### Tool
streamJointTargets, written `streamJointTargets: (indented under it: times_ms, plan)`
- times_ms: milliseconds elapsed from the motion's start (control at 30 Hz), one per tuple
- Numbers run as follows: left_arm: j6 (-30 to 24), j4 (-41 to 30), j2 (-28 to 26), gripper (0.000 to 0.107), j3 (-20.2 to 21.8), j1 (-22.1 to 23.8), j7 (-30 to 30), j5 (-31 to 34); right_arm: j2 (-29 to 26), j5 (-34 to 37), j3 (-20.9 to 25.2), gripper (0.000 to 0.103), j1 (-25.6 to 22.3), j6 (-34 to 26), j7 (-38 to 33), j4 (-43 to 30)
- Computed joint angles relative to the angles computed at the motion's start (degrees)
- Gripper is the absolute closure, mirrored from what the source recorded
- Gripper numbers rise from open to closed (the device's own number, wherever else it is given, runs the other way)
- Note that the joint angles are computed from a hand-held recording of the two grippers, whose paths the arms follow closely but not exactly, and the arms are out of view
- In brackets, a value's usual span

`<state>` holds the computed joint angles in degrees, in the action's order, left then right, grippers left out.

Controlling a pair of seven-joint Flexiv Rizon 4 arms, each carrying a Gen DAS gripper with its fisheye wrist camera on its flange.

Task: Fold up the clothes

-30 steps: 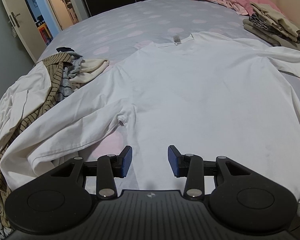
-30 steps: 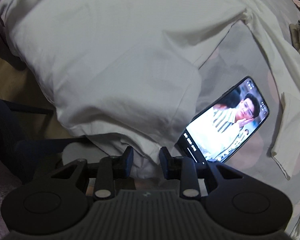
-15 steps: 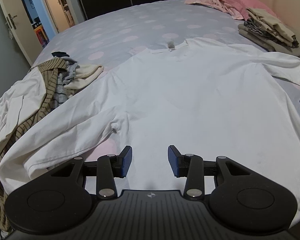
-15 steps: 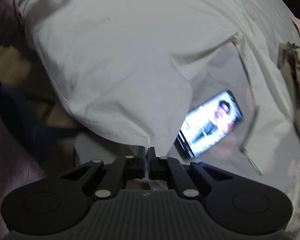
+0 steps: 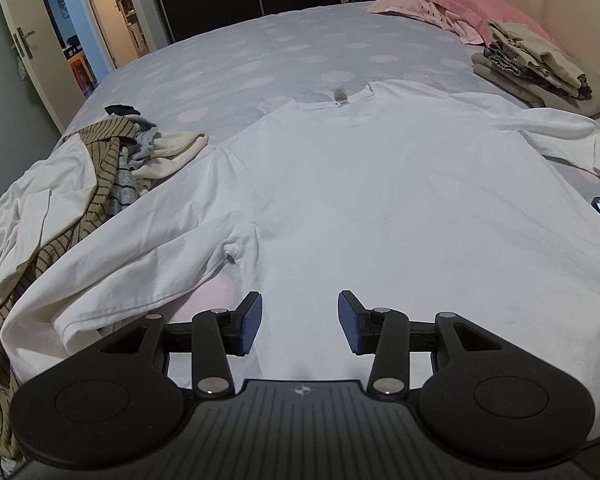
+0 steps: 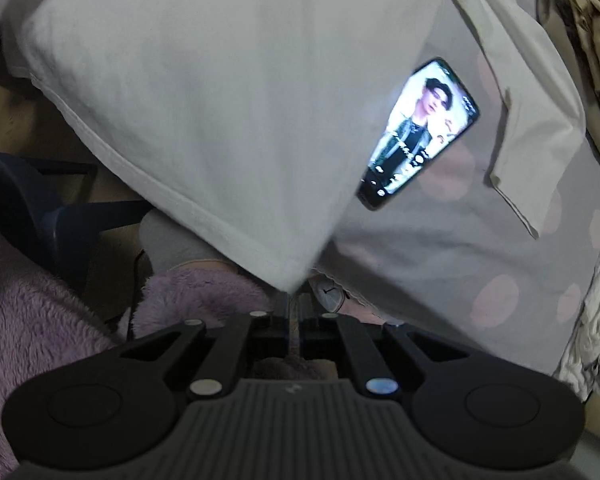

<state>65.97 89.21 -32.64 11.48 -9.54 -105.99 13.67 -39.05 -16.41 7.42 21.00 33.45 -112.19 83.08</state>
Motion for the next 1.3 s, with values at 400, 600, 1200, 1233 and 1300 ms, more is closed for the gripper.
streamJointTargets:
  times_ms: [400,600,1200,1233,1300]
  plan:
    - [-2.1,7.8,3.9,0.063,-2.7,3.5,3.4,-4.7,-2.1,4.4,2.2,0.085,-0.2,9.0,2.6,-2.7]
    - [-4.3,12.1,6.6,0.063,-2.1,3.6,1.8,-4.8,-5.9,7.4,4.1,0.083,0.9,12.8,1.2,-6.8]
    - [2.7,2.6,1.0,0.064,-2.0,4.8,-3.0,-6.1,-22.7,7.7,-6.6,0.077,-1.8,11.7,35.2,-36.9]
    - [2.9,1.5,0.0,0.064,-1.8,4.5,-3.1,-6.2,-23.2,7.1,-7.4,0.076,-2.2,11.9,37.3,-37.1]
    - [3.6,-0.2,-1.8,0.064,-1.9,4.4,-3.1,-7.1,-24.3,6.3,-8.1,0.073,-3.2,12.1,41.0,-37.8]
